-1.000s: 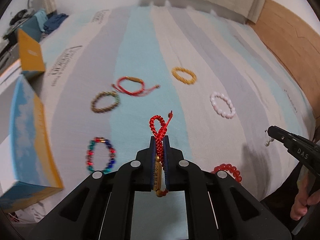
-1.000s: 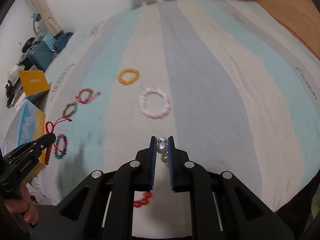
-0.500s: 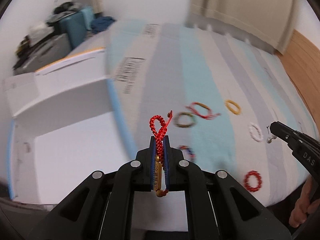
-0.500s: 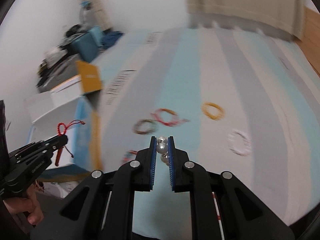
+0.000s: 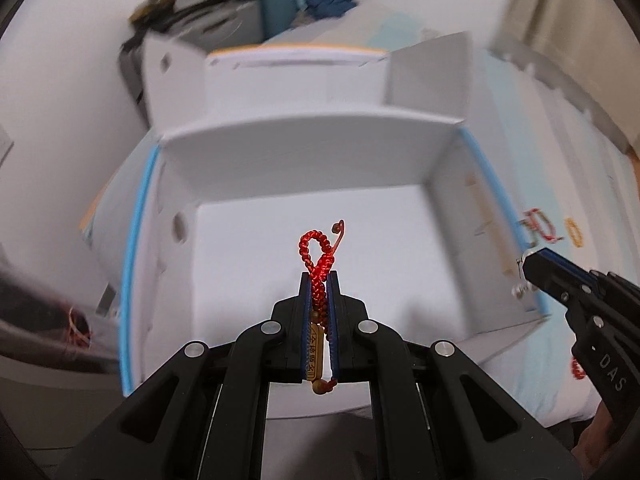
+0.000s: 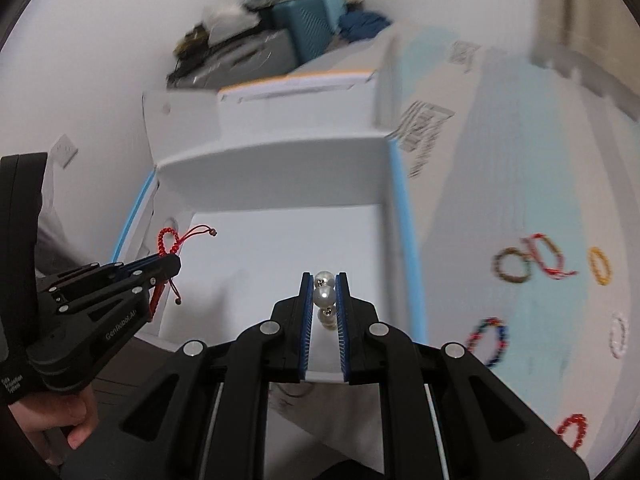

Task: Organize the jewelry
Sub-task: 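Carry both items into the white box and open both tools to release, then move both open tools back over the bracelets on the bed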

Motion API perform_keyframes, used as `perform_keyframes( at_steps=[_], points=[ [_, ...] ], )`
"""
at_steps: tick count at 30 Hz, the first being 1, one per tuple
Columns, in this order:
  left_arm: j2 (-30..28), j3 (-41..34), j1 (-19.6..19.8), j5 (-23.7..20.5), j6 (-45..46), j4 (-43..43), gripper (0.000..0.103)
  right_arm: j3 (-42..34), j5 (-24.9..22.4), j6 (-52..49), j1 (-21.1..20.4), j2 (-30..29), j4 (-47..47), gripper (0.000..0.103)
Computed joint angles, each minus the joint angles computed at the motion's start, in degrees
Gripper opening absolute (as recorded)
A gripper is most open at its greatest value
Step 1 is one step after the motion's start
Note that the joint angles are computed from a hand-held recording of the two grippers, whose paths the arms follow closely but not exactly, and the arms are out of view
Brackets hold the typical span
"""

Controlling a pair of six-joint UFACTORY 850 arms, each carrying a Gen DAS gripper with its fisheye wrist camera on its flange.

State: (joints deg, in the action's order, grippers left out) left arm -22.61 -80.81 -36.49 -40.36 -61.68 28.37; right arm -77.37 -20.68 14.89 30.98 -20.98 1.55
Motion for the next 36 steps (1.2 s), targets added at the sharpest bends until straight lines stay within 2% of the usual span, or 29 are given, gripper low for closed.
perform_keyframes(
  at_steps=[3, 9, 19, 24, 26, 28, 30, 31, 34, 36],
  points=[
    [0.0, 1.7, 2.0, 0.3, 3.1, -4.2, 0.006, -5.8, -4.4, -1.4, 1.0, -5.4, 1.9, 0.01],
    [-1.5, 2.7, 4.0, 0.5, 7.5, -9.2, 0.006, -11.1, -9.9, -2.0, 1.2, -11.4, 3.0, 0.01],
    [-3.9, 1.6, 5.1, 0.8, 10.3, -11.5, 0.008, -13.3, -12.3, -2.7, 0.8, -14.6, 4.2, 0.011],
    [-4.1, 2.0, 4.9, 0.4, 8.6, -9.8, 0.011, -13.9, -13.0, -3.0, 0.9, -15.5, 4.4, 0.013],
    [-3.8, 2.3, 4.7, 0.4, 7.8, -8.9, 0.018, -13.6, -12.7, -3.3, 0.9, -15.2, 4.6, 0.014],
    [-3.4, 2.4, 4.1, 0.1, 4.9, -6.0, 0.041, -13.4, -12.0, -4.6, 0.8, -15.0, 6.1, 0.026],
    [-2.4, 2.9, 3.1, -0.4, 1.0, -1.7, 0.056, -12.0, -10.4, -4.2, 0.9, -13.8, 5.4, 0.05],
    [-2.0, 3.1, 2.6, -0.5, -0.4, 0.0, 0.062, -11.0, -9.2, -3.5, 0.9, -12.7, 4.3, 0.053],
    [-0.8, 2.9, 1.2, -0.9, -3.7, 3.7, 0.077, -8.3, -6.5, -4.7, 0.4, -9.5, 5.2, 0.069],
    [-0.1, 2.6, 0.3, -0.8, -5.3, 5.4, 0.082, -5.8, -4.2, -3.9, 0.0, -6.8, 4.1, 0.077]
  ],
)
